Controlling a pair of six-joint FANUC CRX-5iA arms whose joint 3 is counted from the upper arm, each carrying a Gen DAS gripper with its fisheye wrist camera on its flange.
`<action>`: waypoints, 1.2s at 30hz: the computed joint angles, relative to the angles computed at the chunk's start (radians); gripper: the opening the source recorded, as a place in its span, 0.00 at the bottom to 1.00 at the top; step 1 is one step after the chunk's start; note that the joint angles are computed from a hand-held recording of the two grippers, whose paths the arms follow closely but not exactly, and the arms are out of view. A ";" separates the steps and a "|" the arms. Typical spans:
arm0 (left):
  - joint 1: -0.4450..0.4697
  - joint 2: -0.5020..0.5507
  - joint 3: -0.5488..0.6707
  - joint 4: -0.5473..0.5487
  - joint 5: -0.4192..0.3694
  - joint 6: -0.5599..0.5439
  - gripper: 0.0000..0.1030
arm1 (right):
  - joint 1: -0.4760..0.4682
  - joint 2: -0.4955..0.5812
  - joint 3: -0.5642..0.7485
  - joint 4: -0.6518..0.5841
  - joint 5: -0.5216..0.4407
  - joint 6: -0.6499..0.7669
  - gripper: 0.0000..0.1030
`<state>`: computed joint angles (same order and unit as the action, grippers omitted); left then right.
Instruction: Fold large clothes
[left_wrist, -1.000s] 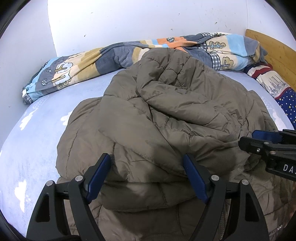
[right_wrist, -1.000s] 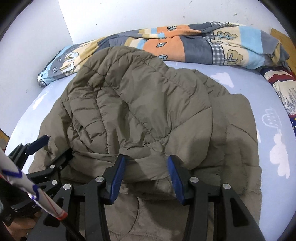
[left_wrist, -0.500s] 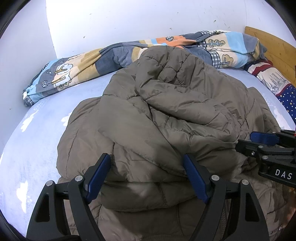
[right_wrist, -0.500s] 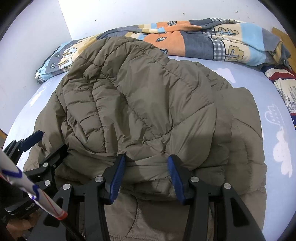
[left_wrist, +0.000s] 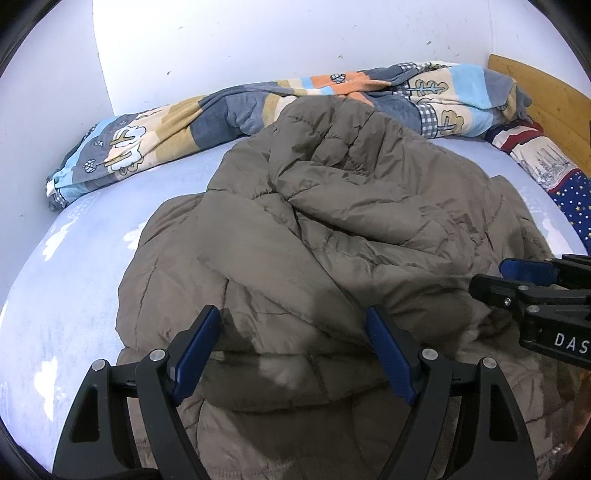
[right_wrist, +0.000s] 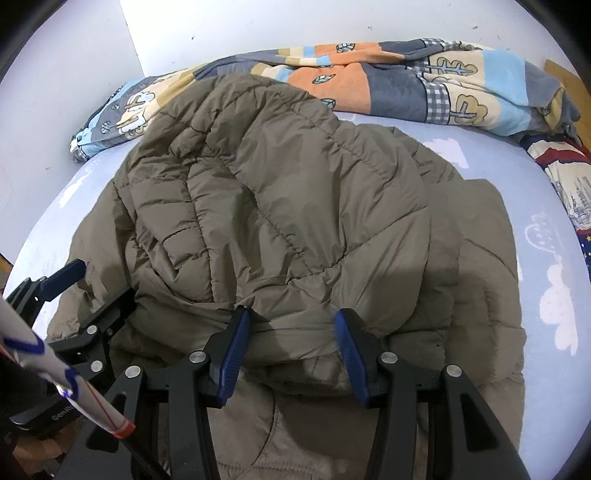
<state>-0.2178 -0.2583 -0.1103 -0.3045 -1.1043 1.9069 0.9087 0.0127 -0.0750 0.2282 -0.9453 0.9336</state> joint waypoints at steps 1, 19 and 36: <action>0.000 -0.009 -0.002 0.004 0.003 -0.004 0.78 | 0.003 -0.007 -0.002 0.002 0.002 0.001 0.51; -0.004 -0.013 0.003 0.005 -0.040 0.013 0.78 | 0.008 -0.014 0.000 0.013 -0.035 -0.049 0.51; -0.171 -0.203 -0.057 -0.070 -0.212 0.065 0.78 | 0.177 -0.261 -0.202 0.118 -0.098 -0.252 0.52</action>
